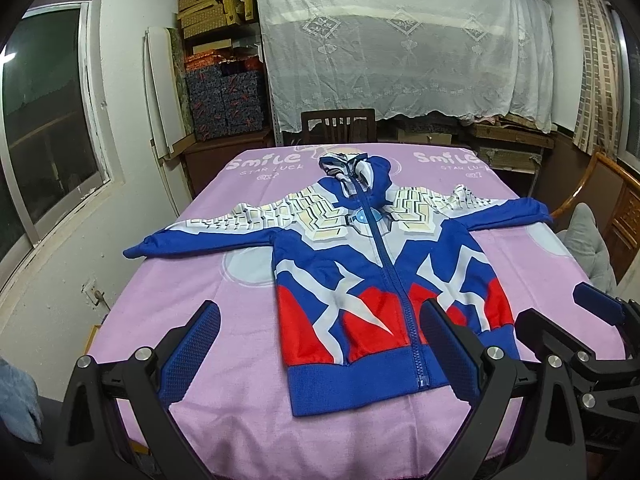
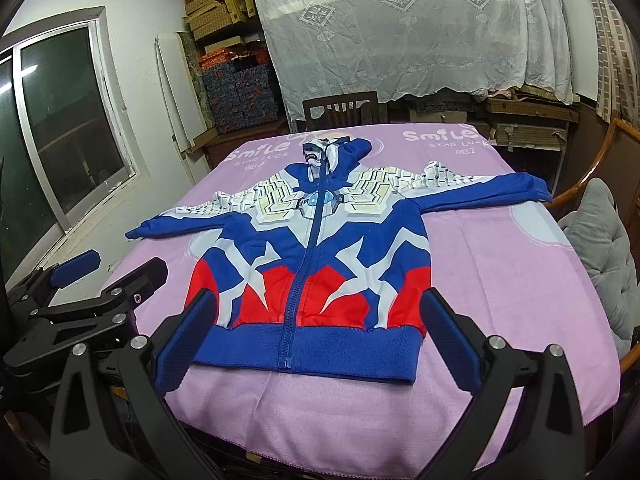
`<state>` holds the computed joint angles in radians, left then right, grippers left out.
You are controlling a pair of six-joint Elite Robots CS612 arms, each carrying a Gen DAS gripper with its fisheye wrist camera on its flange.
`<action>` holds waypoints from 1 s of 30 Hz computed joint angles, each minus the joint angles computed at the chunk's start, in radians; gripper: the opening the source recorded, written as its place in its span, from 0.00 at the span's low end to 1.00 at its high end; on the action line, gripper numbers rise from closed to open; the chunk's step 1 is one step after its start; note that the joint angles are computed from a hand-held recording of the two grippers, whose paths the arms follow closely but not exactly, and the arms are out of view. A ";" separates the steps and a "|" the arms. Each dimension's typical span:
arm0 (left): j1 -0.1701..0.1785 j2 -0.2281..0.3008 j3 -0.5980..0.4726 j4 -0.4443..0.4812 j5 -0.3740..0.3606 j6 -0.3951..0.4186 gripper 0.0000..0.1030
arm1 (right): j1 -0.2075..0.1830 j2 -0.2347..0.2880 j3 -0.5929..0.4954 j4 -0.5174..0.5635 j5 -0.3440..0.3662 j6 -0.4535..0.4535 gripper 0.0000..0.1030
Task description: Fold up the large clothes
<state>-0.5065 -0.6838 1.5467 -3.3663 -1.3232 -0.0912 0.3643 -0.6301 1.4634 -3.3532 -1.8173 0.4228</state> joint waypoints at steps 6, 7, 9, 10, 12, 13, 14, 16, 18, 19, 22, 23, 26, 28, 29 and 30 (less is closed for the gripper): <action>-0.004 0.000 0.002 -0.003 0.015 0.019 0.97 | -0.001 0.005 -0.012 0.012 -0.001 -0.005 0.96; -0.005 0.000 0.002 -0.005 0.018 0.023 0.97 | -0.001 0.004 -0.011 0.012 -0.001 -0.005 0.96; -0.007 0.001 0.002 -0.010 0.028 0.029 0.97 | -0.001 0.005 -0.012 0.016 0.000 -0.003 0.96; -0.008 0.001 0.002 -0.011 0.030 0.031 0.97 | -0.001 0.005 -0.012 0.015 0.000 -0.002 0.96; -0.008 0.001 0.002 -0.011 0.031 0.030 0.97 | -0.001 0.005 -0.011 0.013 -0.001 -0.001 0.96; -0.008 0.001 0.003 -0.010 0.031 0.029 0.97 | -0.001 0.005 -0.012 0.014 -0.001 -0.002 0.96; -0.008 0.001 0.003 -0.009 0.031 0.029 0.97 | -0.001 0.006 -0.012 0.013 -0.001 -0.003 0.96; -0.008 0.001 0.003 -0.009 0.032 0.028 0.97 | -0.001 0.006 -0.013 0.017 -0.003 -0.005 0.96; -0.008 0.001 0.003 -0.008 0.032 0.028 0.97 | -0.001 0.005 -0.013 0.019 0.000 -0.003 0.96; -0.008 0.001 0.003 -0.008 0.032 0.028 0.97 | -0.002 0.005 -0.012 0.018 0.002 -0.001 0.96; -0.008 0.001 0.003 -0.008 0.032 0.028 0.97 | -0.001 0.006 -0.013 0.017 0.000 -0.003 0.96; -0.008 0.000 0.003 -0.007 0.032 0.028 0.97 | -0.001 0.006 -0.012 0.017 -0.001 -0.002 0.96; -0.007 0.001 0.002 -0.007 0.033 0.026 0.97 | -0.001 0.006 -0.013 0.019 0.001 -0.001 0.96; -0.007 0.001 0.002 -0.007 0.033 0.027 0.97 | -0.001 0.007 -0.014 0.019 0.001 -0.001 0.96; -0.008 0.001 0.002 -0.007 0.033 0.027 0.97 | -0.001 0.006 -0.013 0.018 0.002 -0.001 0.96; -0.007 0.001 0.002 -0.007 0.032 0.027 0.97 | -0.002 0.007 -0.013 0.014 0.001 -0.002 0.96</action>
